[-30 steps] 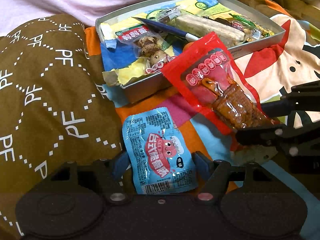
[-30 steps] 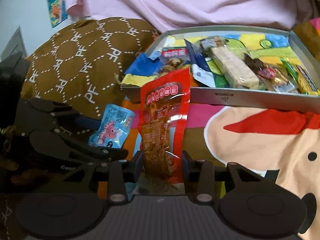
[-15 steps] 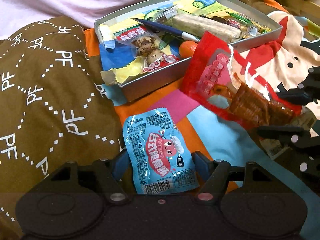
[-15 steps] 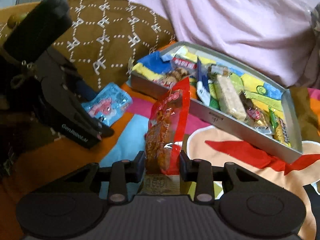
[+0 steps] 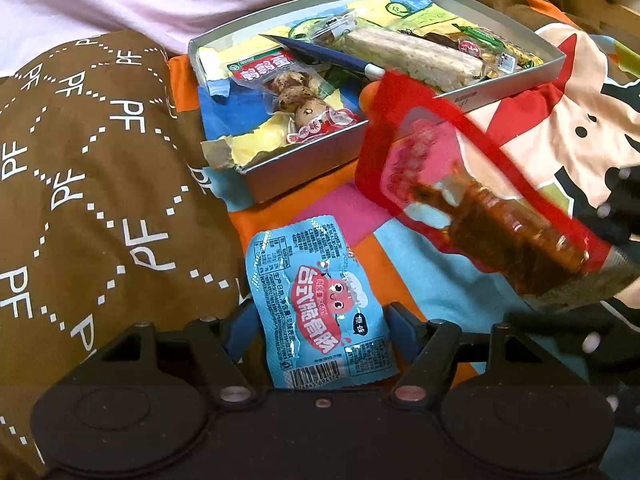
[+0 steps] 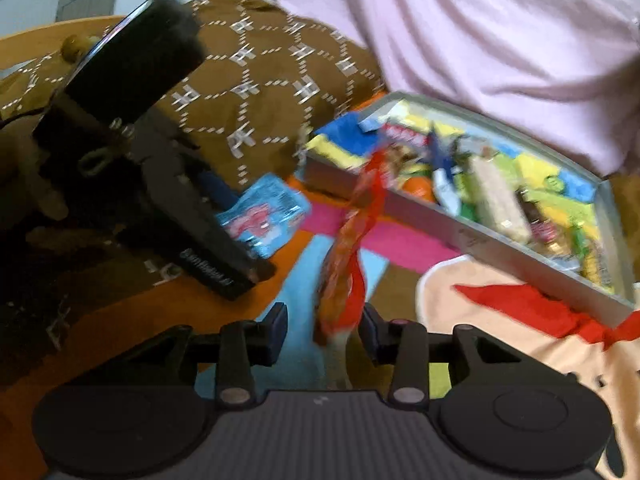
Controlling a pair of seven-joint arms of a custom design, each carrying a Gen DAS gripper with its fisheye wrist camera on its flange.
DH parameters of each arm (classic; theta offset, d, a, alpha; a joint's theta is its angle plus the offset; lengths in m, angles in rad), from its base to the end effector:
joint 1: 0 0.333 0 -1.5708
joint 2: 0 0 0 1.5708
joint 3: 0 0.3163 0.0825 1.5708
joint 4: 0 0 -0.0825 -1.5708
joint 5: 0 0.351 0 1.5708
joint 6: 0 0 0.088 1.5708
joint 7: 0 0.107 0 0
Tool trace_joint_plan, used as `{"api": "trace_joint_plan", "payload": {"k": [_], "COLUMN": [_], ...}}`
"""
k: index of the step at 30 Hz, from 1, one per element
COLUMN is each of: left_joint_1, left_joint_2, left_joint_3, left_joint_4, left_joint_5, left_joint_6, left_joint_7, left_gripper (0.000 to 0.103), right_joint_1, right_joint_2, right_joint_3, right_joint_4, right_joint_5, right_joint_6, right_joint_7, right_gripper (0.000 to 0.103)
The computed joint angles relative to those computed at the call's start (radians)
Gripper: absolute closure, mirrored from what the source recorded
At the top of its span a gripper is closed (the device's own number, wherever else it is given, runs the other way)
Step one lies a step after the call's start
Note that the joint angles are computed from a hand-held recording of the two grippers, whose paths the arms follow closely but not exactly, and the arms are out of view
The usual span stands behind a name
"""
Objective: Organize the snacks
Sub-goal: 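Lift and carry the red packet with the right tool while the left tool carries the blue packet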
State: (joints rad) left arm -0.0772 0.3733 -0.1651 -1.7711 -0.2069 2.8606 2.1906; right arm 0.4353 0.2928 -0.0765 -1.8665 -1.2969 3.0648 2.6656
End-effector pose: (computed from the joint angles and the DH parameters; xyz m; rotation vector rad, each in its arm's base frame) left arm 0.6537 -0.1347 0.4545 -1.1343 2.2895 -0.7350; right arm 0.5465 0.2914 0.4395 -2.0182 1.1482 -0.8711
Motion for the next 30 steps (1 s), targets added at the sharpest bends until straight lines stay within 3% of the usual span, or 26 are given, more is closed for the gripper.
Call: {"api": "trace_joint_plan", "payload": {"k": [4,10,19,22,27,30], "left_joint_1": [0.000,-0.001,-0.016,0.029,0.010,0.029], "left_joint_2": [0.001,-0.001,-0.017,-0.026,-0.049,-0.060], "left_joint_3": [0.000,0.001,0.012,-0.043,-0.035,-0.060], "left_joint_4": [0.001,-0.004,-0.047,-0.048,-0.083,-0.085], "left_joint_5": [0.001,-0.001,0.006,-0.067,-0.090,-0.141], "left_joint_6": [-0.001,0.006,0.068,0.034,0.041,0.004], "left_joint_7": [-0.001,-0.008,-0.068,-0.037,-0.047,-0.031], "left_gripper": [0.031,0.032,0.037,0.037,0.040,0.040], "right_joint_1": [0.003,0.028,0.021,0.007,-0.026,-0.040], "right_joint_2": [0.018,0.028,-0.031,-0.058,-0.099,-0.124], "right_joint_3": [-0.001,-0.022,0.005,0.036,0.081,0.097], "right_joint_4": [0.017,0.024,-0.020,-0.043,-0.084,-0.112], "right_joint_5": [0.036,0.043,-0.142,-0.219,-0.269,-0.288], "right_joint_6": [-0.009,-0.041,-0.137,-0.171,-0.197,-0.212], "right_joint_7": [-0.016,0.010,0.143,0.185,0.232,0.261], "right_gripper": [0.061,0.084,0.086,0.086,0.085,0.085]}}
